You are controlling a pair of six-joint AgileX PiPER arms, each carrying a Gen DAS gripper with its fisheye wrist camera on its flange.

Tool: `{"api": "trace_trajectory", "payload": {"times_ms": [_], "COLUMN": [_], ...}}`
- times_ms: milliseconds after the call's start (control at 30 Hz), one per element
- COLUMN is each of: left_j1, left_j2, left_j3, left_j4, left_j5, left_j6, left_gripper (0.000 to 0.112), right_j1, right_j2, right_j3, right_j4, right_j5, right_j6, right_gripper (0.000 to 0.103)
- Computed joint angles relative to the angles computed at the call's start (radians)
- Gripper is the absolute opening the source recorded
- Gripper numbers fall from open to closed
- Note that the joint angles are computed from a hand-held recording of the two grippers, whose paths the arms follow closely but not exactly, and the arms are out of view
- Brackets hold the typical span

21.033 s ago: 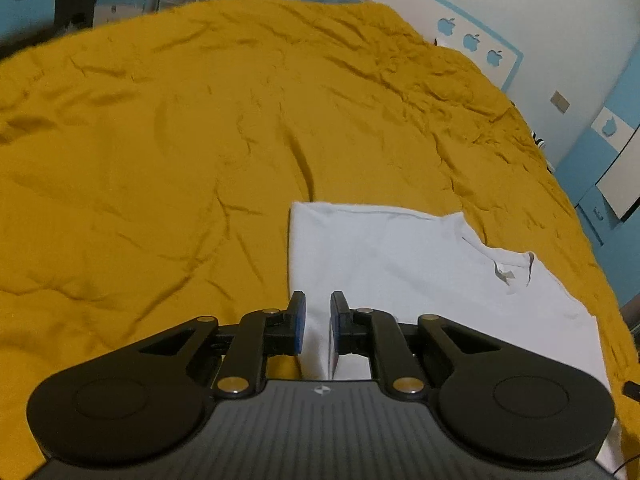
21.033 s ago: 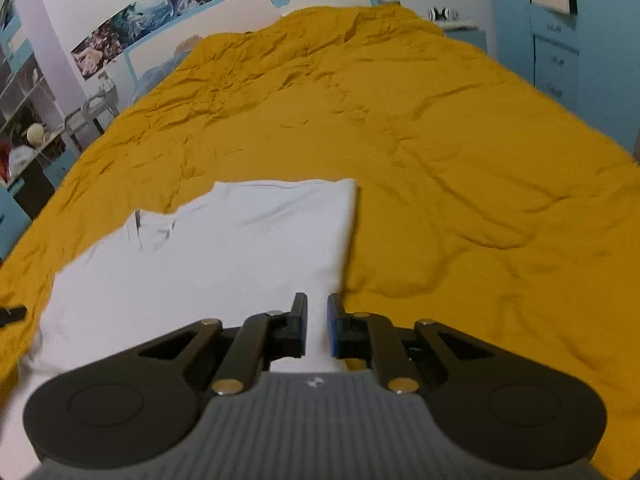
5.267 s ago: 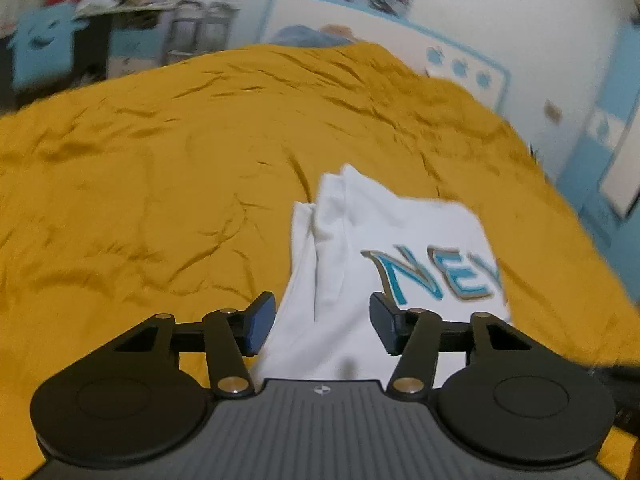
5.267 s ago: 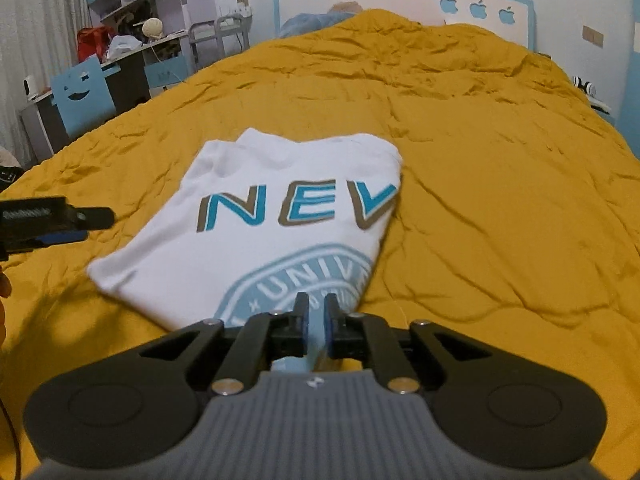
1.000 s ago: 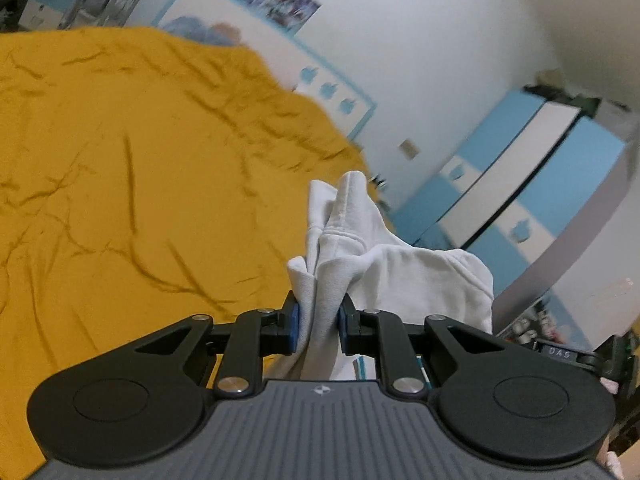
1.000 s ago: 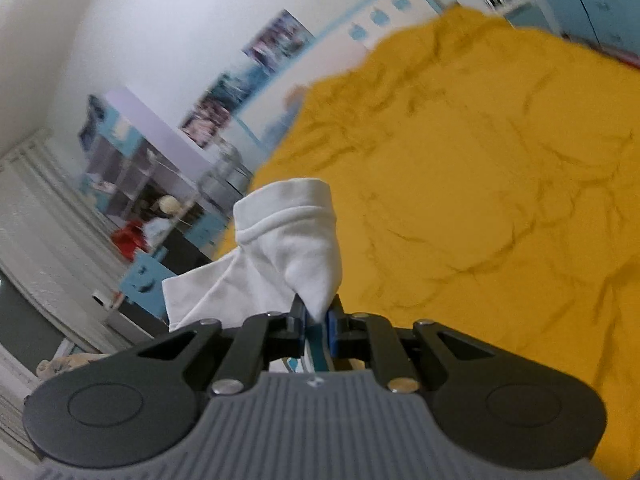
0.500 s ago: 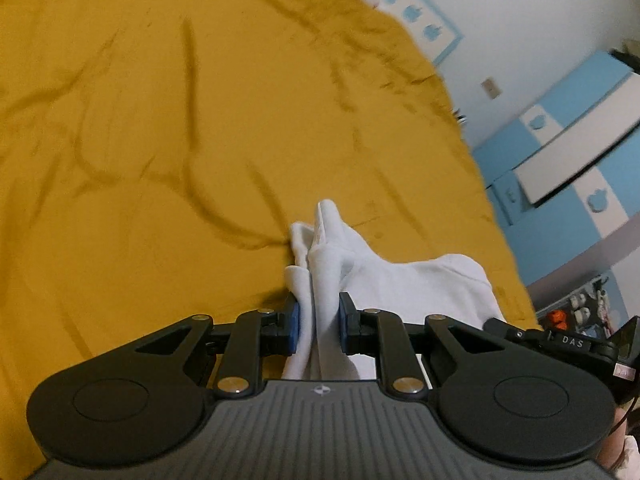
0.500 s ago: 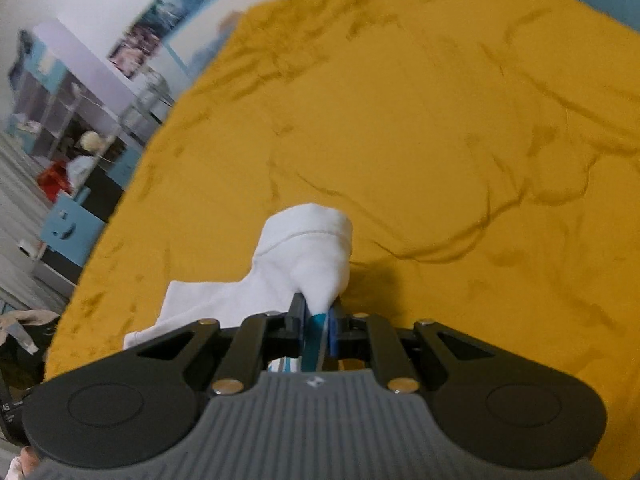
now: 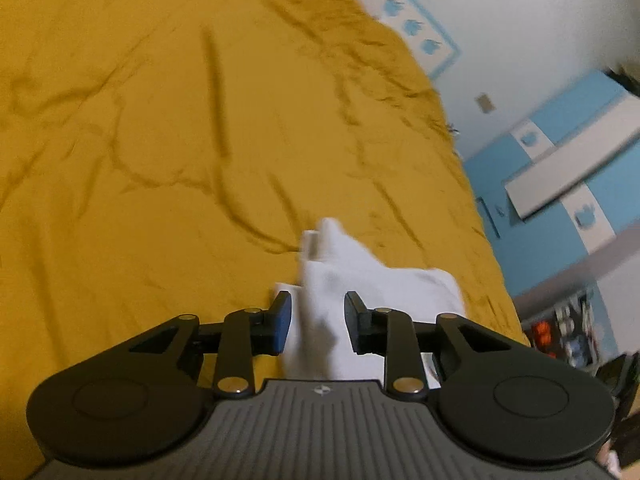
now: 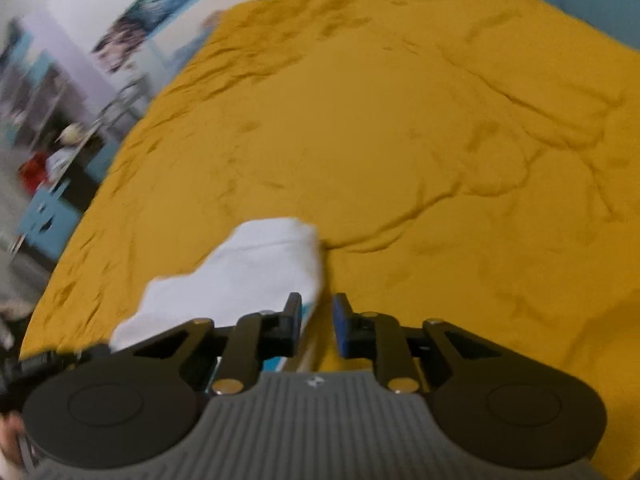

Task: Fold small clothes
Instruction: 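Lay the folded end down and open both grippers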

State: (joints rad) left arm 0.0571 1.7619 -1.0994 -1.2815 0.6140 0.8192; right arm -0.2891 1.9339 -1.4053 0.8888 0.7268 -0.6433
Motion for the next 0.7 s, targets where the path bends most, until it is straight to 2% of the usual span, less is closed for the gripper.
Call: {"api": "trace_trajectory", "payload": {"times_ms": [100, 200, 267, 333, 367, 400, 533, 600, 700], "left_j1": [-0.042, -0.110, -0.146, -0.164, -0.162, -0.156, -0.142, -0.150, -0.177], "left_j2": [-0.063, -0.082, -0.075, -0.063, -0.054, -0.052, -0.120, -0.170, -0.249], "left_j3": [0.040, 0.059, 0.070, 0.084, 0.083, 0.084, 0.124, 0.136, 0.156], "left_j4": [0.011, 0.094, 0.178, 0.219, 0.225, 0.239, 0.295, 0.322, 0.394], "left_j5": [0.000, -0.037, -0.074, -0.116, -0.116, -0.115, -0.112, -0.107, -0.108], "left_j6": [0.040, 0.003, -0.074, -0.117, -0.136, -0.169, -0.229, -0.259, -0.307], "left_gripper": [0.031, 0.031, 0.030, 0.021, 0.018, 0.008, 0.007, 0.009, 0.009], "right_j1": [-0.002, 0.021, 0.065, 0.108, 0.123, 0.134, 0.182, 0.174, 0.109], "right_j2": [-0.105, -0.152, -0.179, -0.195, -0.196, -0.192, -0.229, -0.264, -0.340], "right_j3": [0.099, 0.164, 0.226, 0.287, 0.303, 0.300, 0.296, 0.307, 0.359], "right_j4": [0.046, 0.032, -0.016, -0.056, -0.092, -0.128, -0.313, -0.348, -0.245], "right_j5": [0.026, 0.042, -0.029, -0.125, -0.157, -0.166, -0.206, -0.189, -0.106], "right_j6": [-0.142, -0.192, -0.189, -0.197, -0.173, -0.135, 0.064, 0.093, -0.010], "right_gripper": [0.014, 0.014, 0.014, 0.010, 0.010, 0.009, 0.012, 0.013, 0.014]}}
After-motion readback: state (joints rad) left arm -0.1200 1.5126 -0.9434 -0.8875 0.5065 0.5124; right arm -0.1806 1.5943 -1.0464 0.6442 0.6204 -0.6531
